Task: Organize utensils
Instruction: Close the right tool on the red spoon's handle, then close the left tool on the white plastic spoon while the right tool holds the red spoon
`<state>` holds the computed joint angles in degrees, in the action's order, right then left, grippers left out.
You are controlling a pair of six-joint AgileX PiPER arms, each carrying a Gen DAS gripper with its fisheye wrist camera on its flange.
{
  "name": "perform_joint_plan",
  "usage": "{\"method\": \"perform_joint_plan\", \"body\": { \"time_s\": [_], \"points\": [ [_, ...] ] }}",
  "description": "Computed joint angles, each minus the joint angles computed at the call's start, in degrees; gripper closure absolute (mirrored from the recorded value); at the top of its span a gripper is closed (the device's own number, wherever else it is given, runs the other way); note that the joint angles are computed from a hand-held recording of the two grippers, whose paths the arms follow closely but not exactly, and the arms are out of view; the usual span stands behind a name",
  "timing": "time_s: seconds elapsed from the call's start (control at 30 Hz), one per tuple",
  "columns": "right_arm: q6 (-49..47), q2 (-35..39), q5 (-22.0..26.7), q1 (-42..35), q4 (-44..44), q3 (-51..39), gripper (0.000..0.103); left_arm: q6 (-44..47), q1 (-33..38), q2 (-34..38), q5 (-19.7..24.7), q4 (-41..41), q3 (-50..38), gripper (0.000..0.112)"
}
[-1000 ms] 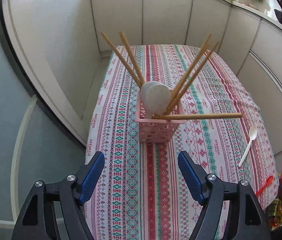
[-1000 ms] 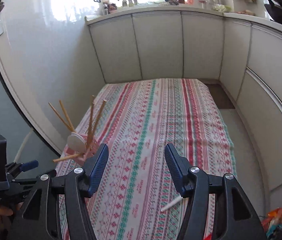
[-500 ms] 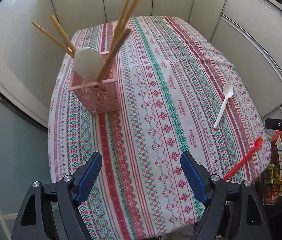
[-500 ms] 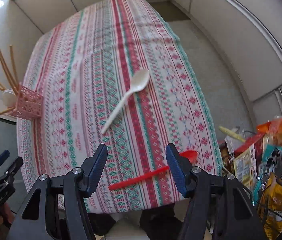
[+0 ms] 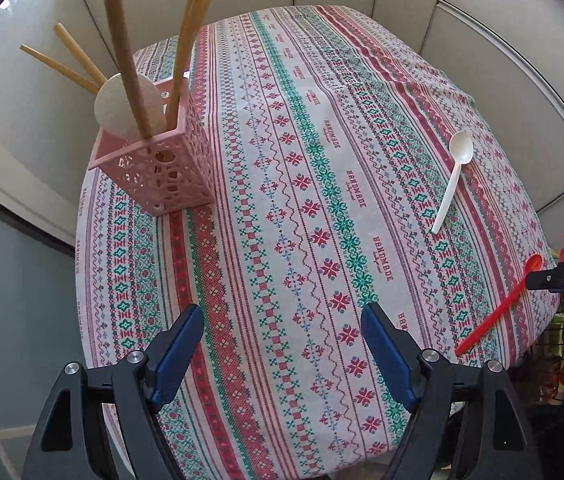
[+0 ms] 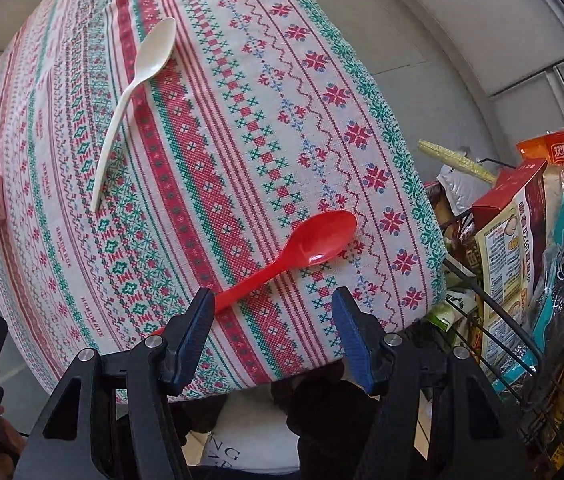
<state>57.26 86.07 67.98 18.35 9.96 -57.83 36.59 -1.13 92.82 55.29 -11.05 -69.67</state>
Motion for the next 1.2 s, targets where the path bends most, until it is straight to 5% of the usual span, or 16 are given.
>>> {"method": "perform_joint_plan", "body": {
  "time_s": [0.23, 0.6, 0.87, 1.2],
  "points": [
    [-2.10, 0.62, -4.09, -4.71, 2.13, 4.05, 0.041, -1.04, -2.13, 0.67, -1.12, 0.10, 0.43, 0.030],
    [-3.27, 3.36, -6.94, -7.66, -2.50, 2.17, 0.060, -3.56, -6.36, 4.98, -4.29, -0.23, -0.75, 0.030],
    [-3.33, 5.68, -6.98, -6.85, -9.44, -1.96, 0.098, -5.66, -11.01, 8.69, -6.27, 0.03, -3.73, 0.030],
    [-9.98, 3.32, -6.90, -10.51, -9.96, -6.39, 0.098, -0.92, -17.27, 12.97, -8.57, -7.74, -7.07, 0.032]
  ]
}}
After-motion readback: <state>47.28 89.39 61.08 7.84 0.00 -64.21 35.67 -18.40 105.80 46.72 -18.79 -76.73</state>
